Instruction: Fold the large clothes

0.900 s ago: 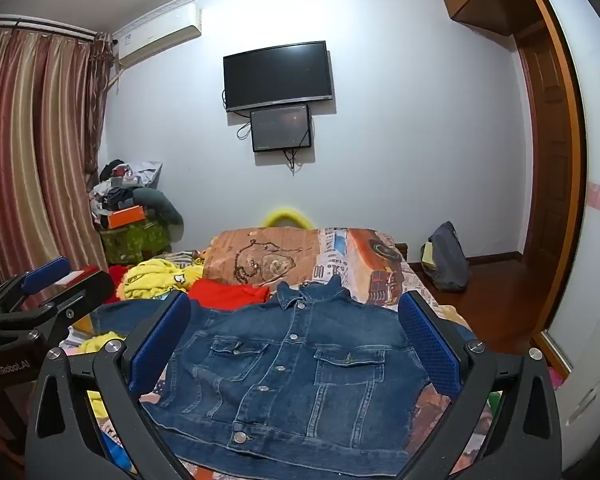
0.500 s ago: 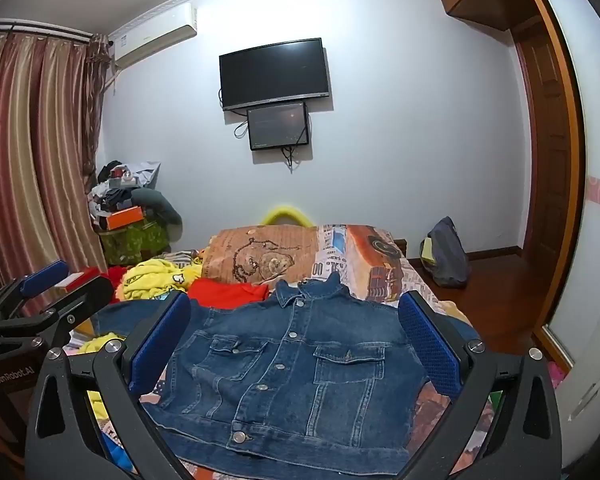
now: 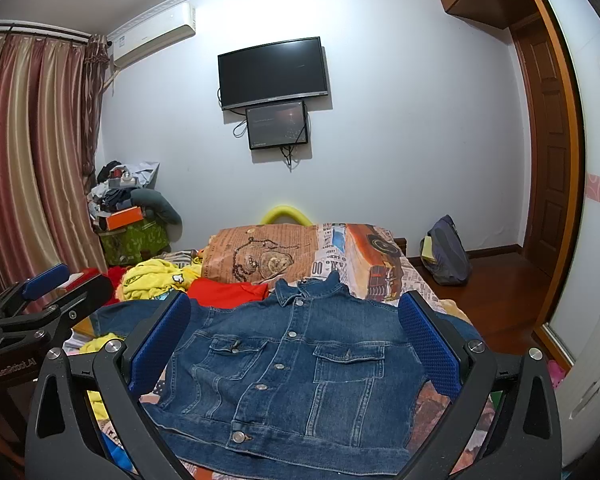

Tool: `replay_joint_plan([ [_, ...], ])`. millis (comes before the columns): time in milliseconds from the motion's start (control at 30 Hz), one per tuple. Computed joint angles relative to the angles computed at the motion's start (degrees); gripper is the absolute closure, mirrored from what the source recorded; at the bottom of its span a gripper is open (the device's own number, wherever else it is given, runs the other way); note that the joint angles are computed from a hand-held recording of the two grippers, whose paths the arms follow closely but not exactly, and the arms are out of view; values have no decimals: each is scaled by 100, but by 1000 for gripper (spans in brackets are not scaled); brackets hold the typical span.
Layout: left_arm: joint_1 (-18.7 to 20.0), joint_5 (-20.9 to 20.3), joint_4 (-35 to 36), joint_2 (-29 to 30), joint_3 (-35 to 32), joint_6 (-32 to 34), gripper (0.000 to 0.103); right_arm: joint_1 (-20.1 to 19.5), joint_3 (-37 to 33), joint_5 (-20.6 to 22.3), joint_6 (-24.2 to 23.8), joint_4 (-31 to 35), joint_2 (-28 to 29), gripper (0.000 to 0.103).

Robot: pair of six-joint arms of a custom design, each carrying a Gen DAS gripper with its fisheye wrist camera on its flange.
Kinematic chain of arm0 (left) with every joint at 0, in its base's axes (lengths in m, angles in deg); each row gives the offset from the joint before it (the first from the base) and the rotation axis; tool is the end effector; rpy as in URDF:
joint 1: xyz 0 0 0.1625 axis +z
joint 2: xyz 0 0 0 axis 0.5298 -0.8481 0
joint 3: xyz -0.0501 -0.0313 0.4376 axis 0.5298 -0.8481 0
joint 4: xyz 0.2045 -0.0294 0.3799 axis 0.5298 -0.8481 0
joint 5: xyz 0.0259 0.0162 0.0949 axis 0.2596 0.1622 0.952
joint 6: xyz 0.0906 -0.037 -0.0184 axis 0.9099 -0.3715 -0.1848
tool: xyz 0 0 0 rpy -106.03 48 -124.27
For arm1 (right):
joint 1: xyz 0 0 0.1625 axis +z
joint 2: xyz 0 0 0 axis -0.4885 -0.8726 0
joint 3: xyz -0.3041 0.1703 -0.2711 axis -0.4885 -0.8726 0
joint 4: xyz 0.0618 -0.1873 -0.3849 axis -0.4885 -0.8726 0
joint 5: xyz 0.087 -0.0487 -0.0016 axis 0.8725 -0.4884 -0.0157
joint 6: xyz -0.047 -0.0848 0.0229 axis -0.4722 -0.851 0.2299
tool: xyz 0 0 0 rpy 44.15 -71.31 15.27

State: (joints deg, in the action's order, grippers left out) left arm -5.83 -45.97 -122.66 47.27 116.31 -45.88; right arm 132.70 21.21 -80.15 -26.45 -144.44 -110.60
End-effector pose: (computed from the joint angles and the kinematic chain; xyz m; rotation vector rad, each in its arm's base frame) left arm -0.5023 -0.5049 0.1820 0.3698 1.8633 -1.5606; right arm 0.2758 -0.6057 0.4587 1.1015 -2.3378 1.2878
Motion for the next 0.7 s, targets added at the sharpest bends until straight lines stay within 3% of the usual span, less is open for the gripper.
replay_joint_plan([
  [700,25,4,319,-99,121,-405,0,44,-8,-17,-68,2,-2,0],
])
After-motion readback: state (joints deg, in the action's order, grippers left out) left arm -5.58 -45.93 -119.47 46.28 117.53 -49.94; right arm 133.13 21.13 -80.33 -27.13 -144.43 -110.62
